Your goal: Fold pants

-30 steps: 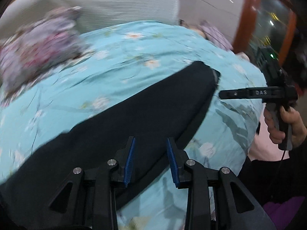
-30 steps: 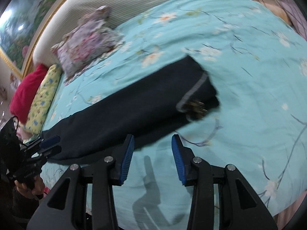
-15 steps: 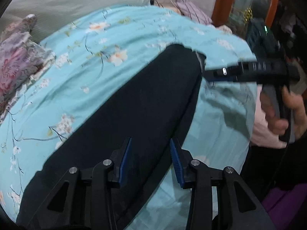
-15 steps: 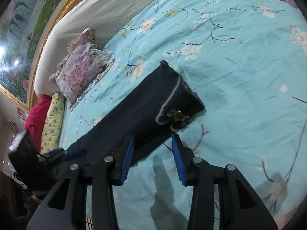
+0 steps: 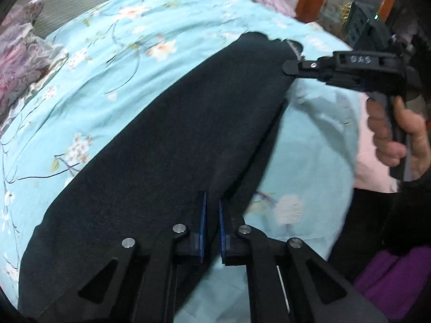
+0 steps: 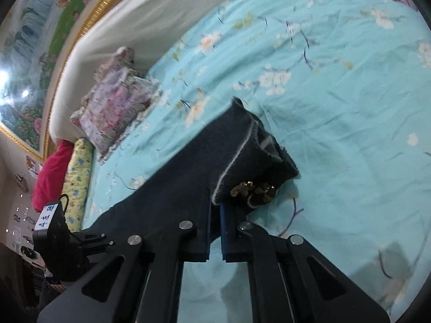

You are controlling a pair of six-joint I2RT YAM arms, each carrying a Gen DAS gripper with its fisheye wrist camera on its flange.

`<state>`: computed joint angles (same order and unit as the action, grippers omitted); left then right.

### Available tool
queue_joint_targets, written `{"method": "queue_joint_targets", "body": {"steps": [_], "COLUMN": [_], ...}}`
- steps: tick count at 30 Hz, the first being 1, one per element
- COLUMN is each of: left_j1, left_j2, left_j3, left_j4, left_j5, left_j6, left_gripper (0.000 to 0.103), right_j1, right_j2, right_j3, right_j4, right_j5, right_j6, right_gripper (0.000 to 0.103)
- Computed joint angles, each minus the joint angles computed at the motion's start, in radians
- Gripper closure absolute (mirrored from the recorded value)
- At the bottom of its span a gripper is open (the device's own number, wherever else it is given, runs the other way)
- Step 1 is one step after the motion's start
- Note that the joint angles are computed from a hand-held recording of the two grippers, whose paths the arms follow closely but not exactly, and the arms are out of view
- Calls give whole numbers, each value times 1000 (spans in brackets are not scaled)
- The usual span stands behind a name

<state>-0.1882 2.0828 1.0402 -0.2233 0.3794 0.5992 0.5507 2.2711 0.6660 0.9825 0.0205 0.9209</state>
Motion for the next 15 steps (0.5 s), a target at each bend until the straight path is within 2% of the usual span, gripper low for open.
{"method": "queue_joint_targets", "body": {"steps": [3, 4, 5, 7, 9, 12, 15], "left_j1": [-21, -32, -37, -36, -32, -39, -52], "left_j2": [8, 18, 23, 5, -15, -39, 9], "left_j3": [-23, -31, -31, -17, 2, 55, 178], "left_j4": [16, 40, 47, 18, -14, -58, -112], "left_j5": [-22, -48, -56, -44, -16, 13, 25], "left_j6": [18, 17, 12, 8, 14, 11, -13], "left_gripper": [96, 96, 96, 89, 87, 86, 82], "right_j1": [-14, -25, -28, -20, -3, 1, -26], "right_j2": [5, 14, 14, 9, -16, -29, 1], "right_j3": [-19, -1, 31, 40, 20, -33, -64], "right_j4": [17, -16, -99, -135, -148, -90, 4], "right_j5": [-14, -33, -38, -30, 11, 46, 18], "right_j6": [13, 9, 1, 10, -3, 9, 35], "right_gripper": [97, 96, 95, 90, 82, 65, 64]}}
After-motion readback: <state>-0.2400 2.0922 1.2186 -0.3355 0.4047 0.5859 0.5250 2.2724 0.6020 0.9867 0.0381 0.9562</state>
